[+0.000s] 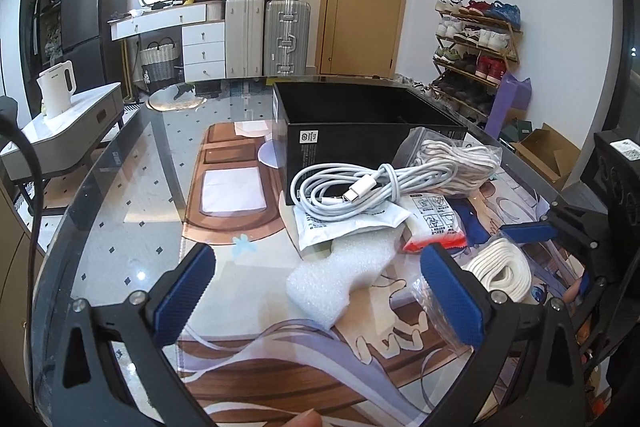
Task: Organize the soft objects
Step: 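Grasp the bagged white rope bundle with the right tool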
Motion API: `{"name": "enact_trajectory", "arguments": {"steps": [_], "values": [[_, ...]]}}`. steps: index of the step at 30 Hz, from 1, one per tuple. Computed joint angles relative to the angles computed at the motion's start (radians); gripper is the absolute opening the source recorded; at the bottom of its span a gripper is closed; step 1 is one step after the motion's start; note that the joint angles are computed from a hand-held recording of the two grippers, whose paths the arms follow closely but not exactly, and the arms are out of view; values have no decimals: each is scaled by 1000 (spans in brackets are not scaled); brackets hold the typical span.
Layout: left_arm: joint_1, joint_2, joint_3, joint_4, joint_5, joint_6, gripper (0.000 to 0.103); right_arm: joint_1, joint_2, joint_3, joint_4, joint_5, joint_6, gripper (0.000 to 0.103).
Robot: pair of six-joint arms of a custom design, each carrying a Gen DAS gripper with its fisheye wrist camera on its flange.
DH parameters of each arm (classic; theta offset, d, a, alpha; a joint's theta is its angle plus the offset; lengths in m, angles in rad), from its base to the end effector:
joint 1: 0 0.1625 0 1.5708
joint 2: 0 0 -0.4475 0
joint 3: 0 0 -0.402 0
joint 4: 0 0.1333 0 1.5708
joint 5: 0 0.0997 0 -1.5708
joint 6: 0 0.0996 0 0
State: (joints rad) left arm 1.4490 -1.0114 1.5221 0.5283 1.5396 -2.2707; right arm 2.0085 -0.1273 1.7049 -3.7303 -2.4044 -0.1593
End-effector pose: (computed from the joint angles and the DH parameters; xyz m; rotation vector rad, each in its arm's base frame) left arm 0.0682 -0.5652 0.2089 1.3395 2.4988 -0.7024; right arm 0.2918 -0.4831 -0.1838 0.3802 -2.2596 0.8132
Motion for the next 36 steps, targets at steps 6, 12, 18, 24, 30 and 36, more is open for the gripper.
{"name": "enact_trajectory", "arguments": {"steps": [6, 12, 18, 24, 30, 36], "values": [[-2, 3, -1, 2, -4, 2, 103, -2, 7, -22, 35, -6, 26, 102], [-3, 5, -2, 5, -7, 1, 103, -4, 12, -35, 48, -10, 39, 102], [-4, 11, -5, 15, -15, -1, 103, -3, 18, -42, 39, -20, 37, 100], [-3, 15, -8, 18, -17, 4, 103, -3, 17, -31, 0, -21, 13, 84], [-3, 17, -8, 18, -19, 5, 103, -6, 15, -9, -52, -4, -20, 69], [-3, 18, -8, 17, -20, 7, 103, -3, 9, 12, -100, 5, -35, 57]]}}
